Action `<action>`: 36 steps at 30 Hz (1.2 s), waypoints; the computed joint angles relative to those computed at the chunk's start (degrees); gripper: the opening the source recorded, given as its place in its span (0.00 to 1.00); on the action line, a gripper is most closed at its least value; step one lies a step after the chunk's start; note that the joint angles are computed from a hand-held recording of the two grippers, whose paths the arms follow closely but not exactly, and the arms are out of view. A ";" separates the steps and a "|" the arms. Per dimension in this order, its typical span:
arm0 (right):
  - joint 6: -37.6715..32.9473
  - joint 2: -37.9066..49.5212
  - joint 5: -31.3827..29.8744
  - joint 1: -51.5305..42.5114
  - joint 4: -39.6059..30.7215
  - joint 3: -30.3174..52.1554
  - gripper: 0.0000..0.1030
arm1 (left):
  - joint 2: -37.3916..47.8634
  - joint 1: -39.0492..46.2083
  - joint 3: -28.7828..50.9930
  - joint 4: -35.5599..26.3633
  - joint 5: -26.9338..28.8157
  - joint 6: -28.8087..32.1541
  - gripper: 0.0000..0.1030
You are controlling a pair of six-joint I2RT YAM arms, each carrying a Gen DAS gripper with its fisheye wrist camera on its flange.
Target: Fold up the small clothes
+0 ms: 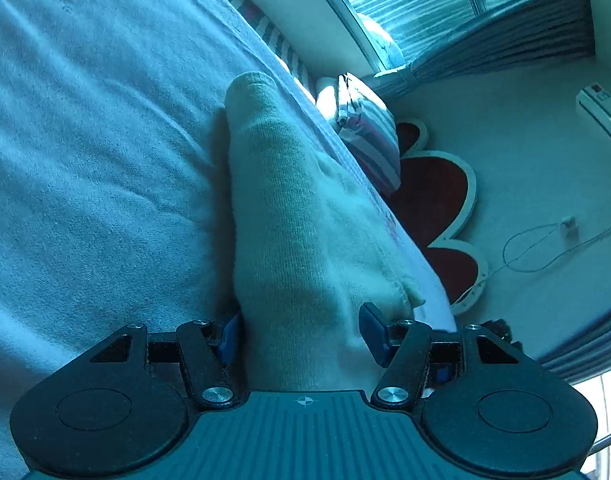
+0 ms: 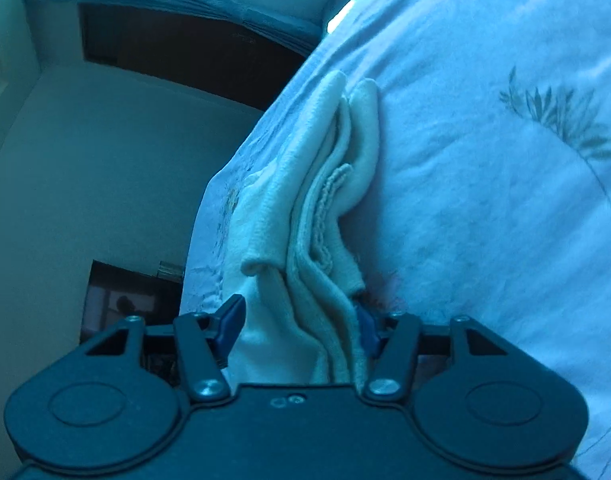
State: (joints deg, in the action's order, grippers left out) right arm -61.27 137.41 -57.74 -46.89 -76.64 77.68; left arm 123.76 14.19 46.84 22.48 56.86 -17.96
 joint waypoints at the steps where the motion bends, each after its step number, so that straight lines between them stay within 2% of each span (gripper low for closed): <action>1: 3.49 0.86 0.62 0.29 -0.56 0.33 0.30 | 0.41 0.10 -0.41 1.24 0.64 -1.48 0.58; 4: 5.99 2.26 1.91 -2.04 -3.20 -1.40 0.25 | 1.71 2.69 -2.59 4.60 6.63 -5.22 0.58; 6: 4.89 3.18 2.97 -4.76 -6.70 -1.66 0.24 | 0.21 4.06 -5.04 3.57 6.02 -3.81 0.58; 8: 8.97 -0.81 7.06 -7.37 -0.44 -4.88 0.26 | -3.76 5.41 -8.92 2.26 1.27 0.28 0.58; 9: 8.28 -3.91 9.55 -8.46 3.33 -7.16 0.25 | -7.73 5.72 -12.32 2.90 -3.85 3.00 0.58; 10: 6.00 -8.09 11.21 -9.89 6.85 -9.98 0.26 | -12.15 4.93 -15.56 3.73 -9.83 5.67 0.58; 12: -0.57 -14.79 10.29 -12.64 8.57 -13.33 0.28 | -17.89 1.30 -19.65 8.98 -19.56 7.23 0.58; 14: -5.41 -22.47 6.27 -11.52 11.91 -17.15 0.28 | -17.62 -3.73 -16.92 11.78 -24.62 7.00 0.58; 15: -5.14 -26.32 4.14 -9.64 15.75 -19.50 0.28 | -16.95 -6.45 -14.50 11.32 -27.90 9.61 0.58; 16: -1.63 -31.73 1.41 -5.87 23.38 -23.23 0.28 | -16.00 -8.99 -11.54 8.83 -30.59 12.51 0.58; 18: 5.07 -35.96 -0.44 1.54 36.31 -26.53 0.30 | -12.33 -12.88 -3.50 0.61 -34.75 18.82 0.58; 19: 8.63 -36.56 0.58 4.95 42.55 -27.67 0.30 | -10.48 -14.71 -1.55 -0.49 -38.35 21.53 0.58; 20: 8.84 -35.64 1.84 7.13 45.56 -27.85 0.24 | -9.04 -16.06 -1.69 1.74 -40.87 22.50 0.67; 21: 9.93 -35.03 4.89 9.25 50.74 -29.12 0.15 | -8.08 -16.14 -1.55 3.26 -41.26 22.08 0.70; 22: 12.80 -36.02 10.34 11.77 55.98 -31.79 0.09 | -8.09 -15.11 -0.52 1.51 -39.68 21.15 0.71; 23: 14.80 -34.13 9.43 11.41 57.74 -31.58 0.07 | -8.38 -14.54 0.24 -0.07 -38.52 19.89 0.71; 24: 15.40 -33.09 7.95 10.77 54.24 -30.10 0.06 | -9.69 -14.00 -0.74 1.35 -38.51 19.27 0.71; 25: 15.23 -34.69 7.96 10.24 51.38 -29.71 0.06 | -10.83 -13.70 -1.85 3.86 -39.14 19.60 0.71; 27: 19.30 -38.98 6.91 11.12 57.57 -33.61 0.18 | -10.37 -13.55 0.26 3.30 -39.54 18.95 0.71; 29: 26.87 -39.42 6.52 13.64 63.99 -34.36 0.19 | -8.37 -13.76 5.22 -0.13 -40.40 16.53 0.71; 31: 32.99 -37.67 10.91 17.02 69.68 -33.34 0.18 | -4.83 -14.36 10.24 -3.07 -42.54 14.22 0.71; 33: 35.06 -34.91 16.22 20.37 72.40 -31.86 0.15 | -1.76 -15.00 14.57 -7.60 -44.09 14.96 0.71; 34: 34.40 -33.97 18.04 21.11 72.25 -31.39 0.14 | -1.01 -14.88 15.09 -7.59 -43.69 14.81 0.71; 36: 32.92 -34.43 17.79 20.41 71.90 -31.77 0.14 | -3.02 -14.45 13.63 -7.89 -42.88 13.70 0.71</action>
State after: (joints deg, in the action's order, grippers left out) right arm -28.35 102.99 -39.95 -26.48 -4.74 45.90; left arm 120.74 -0.27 60.47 14.60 13.98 -4.27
